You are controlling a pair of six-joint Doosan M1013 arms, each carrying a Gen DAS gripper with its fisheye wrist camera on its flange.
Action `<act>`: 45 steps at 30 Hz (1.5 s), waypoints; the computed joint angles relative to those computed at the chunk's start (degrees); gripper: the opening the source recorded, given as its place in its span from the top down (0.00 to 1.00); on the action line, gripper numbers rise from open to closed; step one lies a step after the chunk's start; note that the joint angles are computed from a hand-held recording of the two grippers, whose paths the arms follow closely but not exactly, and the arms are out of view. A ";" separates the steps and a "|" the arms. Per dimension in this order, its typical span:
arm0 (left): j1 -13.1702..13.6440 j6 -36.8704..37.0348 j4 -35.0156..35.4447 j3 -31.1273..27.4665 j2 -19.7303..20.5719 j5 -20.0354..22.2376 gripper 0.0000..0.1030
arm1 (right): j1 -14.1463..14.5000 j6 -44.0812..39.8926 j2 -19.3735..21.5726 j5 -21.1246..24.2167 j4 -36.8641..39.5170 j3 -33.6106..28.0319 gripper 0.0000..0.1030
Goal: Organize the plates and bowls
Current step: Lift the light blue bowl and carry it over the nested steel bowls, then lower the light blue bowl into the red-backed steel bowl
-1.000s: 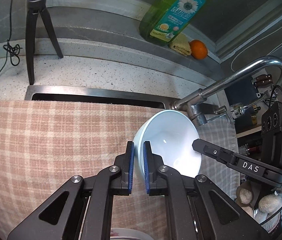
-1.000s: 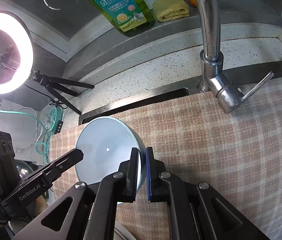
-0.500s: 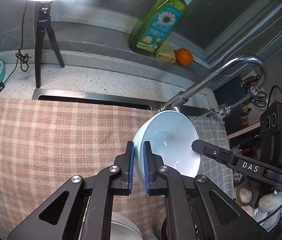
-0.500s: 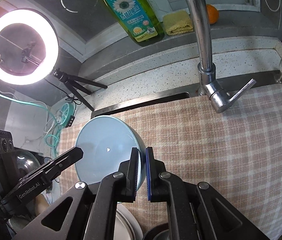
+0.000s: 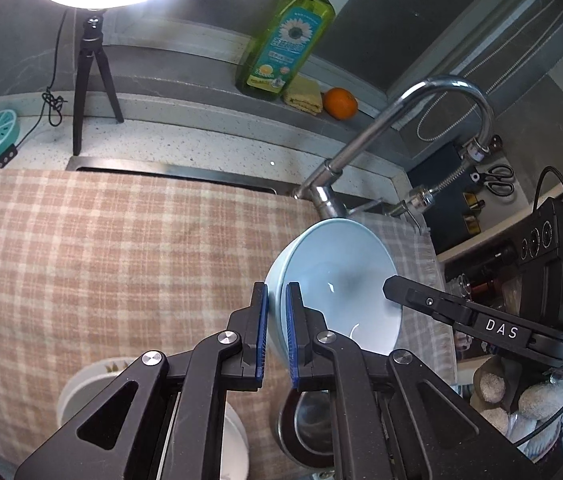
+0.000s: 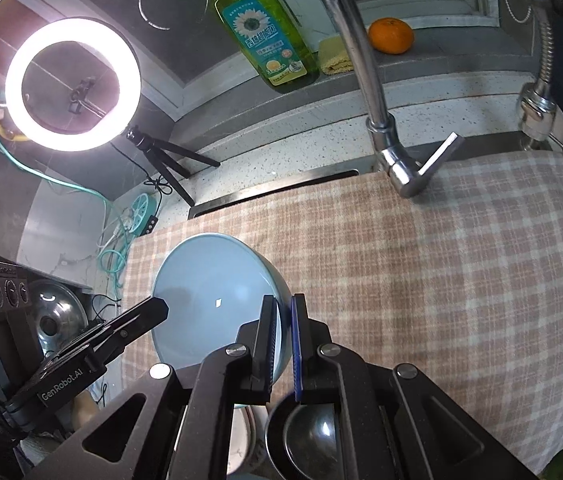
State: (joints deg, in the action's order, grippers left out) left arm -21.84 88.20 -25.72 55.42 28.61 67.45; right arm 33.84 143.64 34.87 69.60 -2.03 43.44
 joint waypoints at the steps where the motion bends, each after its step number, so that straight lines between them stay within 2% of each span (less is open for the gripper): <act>1: -0.15 0.03 -0.07 0.63 -0.40 -0.24 0.93 | 0.12 0.17 -0.58 -0.27 -0.15 0.93 0.94; 10: -1.69 -0.06 -0.32 6.38 -3.78 -2.05 0.93 | 1.30 1.79 -5.27 -2.24 -1.20 8.49 0.94; 21: -3.00 -0.54 -0.66 10.53 -5.63 -2.27 0.93 | 1.96 3.32 -8.65 -3.52 -0.85 15.06 0.93; 45: -4.60 -1.83 1.06 13.85 -5.80 -0.46 0.93 | 2.18 3.34 -10.01 -3.09 1.26 19.99 0.93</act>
State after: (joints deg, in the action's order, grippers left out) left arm -26.44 86.38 -24.66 69.27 22.81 67.00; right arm 36.03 146.98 24.86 66.51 -0.77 63.43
